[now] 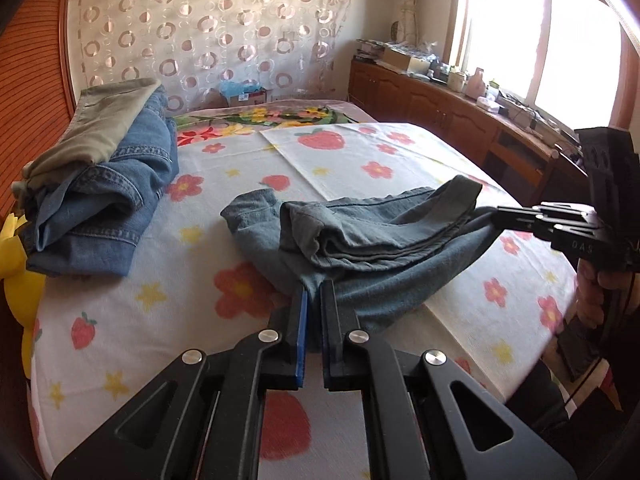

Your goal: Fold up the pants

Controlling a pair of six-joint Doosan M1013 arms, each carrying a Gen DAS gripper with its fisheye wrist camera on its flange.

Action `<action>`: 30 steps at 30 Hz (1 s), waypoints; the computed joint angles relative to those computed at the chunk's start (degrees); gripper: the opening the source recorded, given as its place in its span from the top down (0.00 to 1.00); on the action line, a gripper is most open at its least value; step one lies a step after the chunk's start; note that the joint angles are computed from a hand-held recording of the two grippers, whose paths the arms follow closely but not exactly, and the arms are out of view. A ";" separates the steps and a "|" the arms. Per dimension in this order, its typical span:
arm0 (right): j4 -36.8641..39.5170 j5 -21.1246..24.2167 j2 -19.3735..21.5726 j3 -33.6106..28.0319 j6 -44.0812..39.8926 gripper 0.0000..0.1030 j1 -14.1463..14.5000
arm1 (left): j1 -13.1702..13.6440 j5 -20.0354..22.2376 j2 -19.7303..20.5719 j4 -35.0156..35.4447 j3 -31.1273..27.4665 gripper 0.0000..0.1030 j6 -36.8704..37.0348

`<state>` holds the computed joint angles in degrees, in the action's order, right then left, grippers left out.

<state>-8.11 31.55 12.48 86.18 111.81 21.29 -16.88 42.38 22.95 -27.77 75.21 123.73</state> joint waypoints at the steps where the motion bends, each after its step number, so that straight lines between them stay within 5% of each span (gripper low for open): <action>1: 0.19 0.00 -0.53 0.53 -0.08 0.94 -0.01 | 0.02 0.13 -0.33 -0.51 0.47 0.93 0.47; 14: -2.19 -0.11 -2.51 3.14 3.20 0.94 0.84 | -1.69 -0.49 -1.40 5.57 2.84 0.93 -3.50; 18: -4.68 0.35 -2.36 2.95 4.70 0.91 1.31 | -1.81 0.08 -1.08 6.89 2.63 0.81 -4.83; 22: -6.29 0.73 -2.19 3.01 6.39 0.78 1.49 | -1.98 0.61 -0.71 8.27 2.35 0.71 -5.72; 30: -3.41 2.88 -1.21 1.95 1.99 0.68 1.20 | -2.34 1.39 0.11 9.58 1.34 0.69 -6.15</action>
